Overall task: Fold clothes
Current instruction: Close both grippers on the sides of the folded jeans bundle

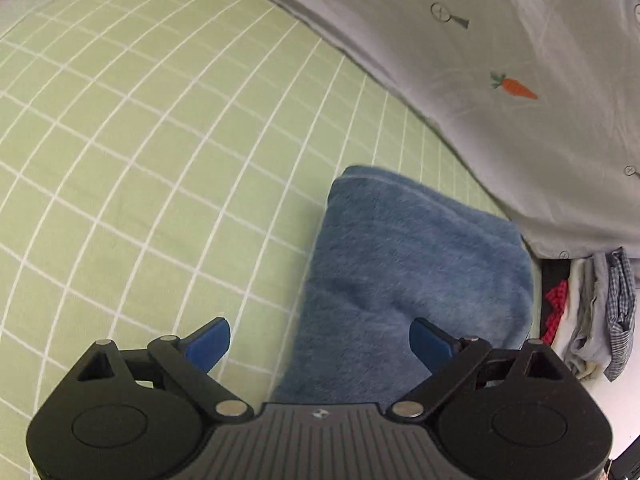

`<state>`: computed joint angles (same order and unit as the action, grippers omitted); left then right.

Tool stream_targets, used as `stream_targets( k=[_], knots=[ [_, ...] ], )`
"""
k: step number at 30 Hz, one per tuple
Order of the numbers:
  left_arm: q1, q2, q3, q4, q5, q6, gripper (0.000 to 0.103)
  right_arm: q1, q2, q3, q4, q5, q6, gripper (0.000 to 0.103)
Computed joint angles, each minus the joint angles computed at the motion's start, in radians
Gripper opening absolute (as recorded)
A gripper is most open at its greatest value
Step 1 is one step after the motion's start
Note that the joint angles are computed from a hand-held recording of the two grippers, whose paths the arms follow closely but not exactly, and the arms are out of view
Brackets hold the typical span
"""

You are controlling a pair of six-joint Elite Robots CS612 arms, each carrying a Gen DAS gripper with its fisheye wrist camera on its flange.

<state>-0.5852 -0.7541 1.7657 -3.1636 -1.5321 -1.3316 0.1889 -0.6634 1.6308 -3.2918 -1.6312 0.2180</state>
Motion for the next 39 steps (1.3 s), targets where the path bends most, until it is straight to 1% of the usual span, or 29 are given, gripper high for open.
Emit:
stream_targets(
  k=[2,3,5,6,7,8,9,12,14,15,16,17,18,20,21,24,26,27,29,31,34,39],
  knots=[
    [-0.006,0.001,-0.004,0.024,-0.030,0.044,0.096,-0.006,0.000,0.002,0.031,0.067,0.001,0.101],
    [-0.009,0.002,-0.007,0.038,-0.043,0.069,0.096,-0.012,-0.001,0.007,0.036,0.106,0.002,0.095],
    [-0.015,0.001,-0.019,0.078,-0.070,0.128,0.096,-0.025,-0.004,0.014,0.050,0.183,-0.009,0.072],
    [-0.018,0.001,-0.024,0.096,-0.080,0.154,0.096,-0.031,-0.006,0.020,0.048,0.221,-0.012,0.046],
    [-0.023,0.000,-0.028,0.107,-0.086,0.178,0.096,-0.038,-0.009,0.031,0.029,0.246,-0.013,0.034],
    [-0.027,-0.001,-0.030,0.115,-0.090,0.202,0.096,-0.044,-0.014,0.042,0.004,0.260,-0.014,0.028],
    [-0.033,-0.003,-0.031,0.123,-0.092,0.227,0.096,-0.050,-0.017,0.053,-0.013,0.269,-0.013,0.025],
    [-0.045,-0.007,-0.034,0.152,-0.102,0.287,0.097,-0.068,-0.026,0.085,-0.043,0.278,0.001,0.024],
    [-0.050,-0.003,-0.039,0.169,-0.119,0.314,0.099,-0.073,-0.014,0.094,-0.051,0.249,0.014,0.027],
    [-0.049,0.002,-0.043,0.171,-0.138,0.316,0.099,-0.073,-0.003,0.093,-0.045,0.218,0.013,0.040],
    [-0.048,0.004,-0.045,0.174,-0.145,0.319,0.099,-0.071,0.009,0.087,-0.032,0.176,0.007,0.062],
    [-0.049,0.004,-0.046,0.179,-0.145,0.323,0.099,-0.073,0.018,0.084,-0.025,0.151,0.017,0.072],
    [-0.049,0.004,-0.048,0.185,-0.145,0.327,0.099,-0.082,0.018,0.085,-0.021,0.163,0.039,0.084],
    [-0.056,-0.009,-0.041,0.192,-0.095,0.334,0.099,-0.103,0.014,0.088,-0.007,0.229,0.079,0.084],
    [-0.058,-0.015,-0.036,0.184,-0.066,0.331,0.099,-0.109,0.014,0.088,-0.003,0.249,0.086,0.085],
    [-0.059,-0.027,-0.025,0.153,0.020,0.312,0.099,-0.110,0.019,0.087,-0.002,0.259,0.084,0.090],
    [-0.055,-0.024,-0.042,0.164,0.063,0.308,0.099,-0.114,0.024,0.086,-0.003,0.280,0.111,0.092],
    [-0.053,-0.021,-0.054,0.178,0.078,0.310,0.099,-0.117,0.027,0.085,-0.006,0.293,0.118,0.095],
    [-0.046,-0.008,-0.085,0.208,0.084,0.316,0.099,-0.119,0.030,0.079,-0.003,0.308,0.092,0.097],
    [-0.039,0.006,-0.113,0.230,0.070,0.317,0.099,-0.121,0.036,0.069,0.004,0.327,0.055,0.100],
    [-0.035,0.028,-0.142,0.239,0.045,0.308,0.099,-0.128,0.044,0.052,0.017,0.371,-0.002,0.103],
    [-0.028,0.051,-0.158,0.230,0.017,0.243,0.099,-0.140,0.060,0.018,0.044,0.457,-0.078,0.103]
  ],
)
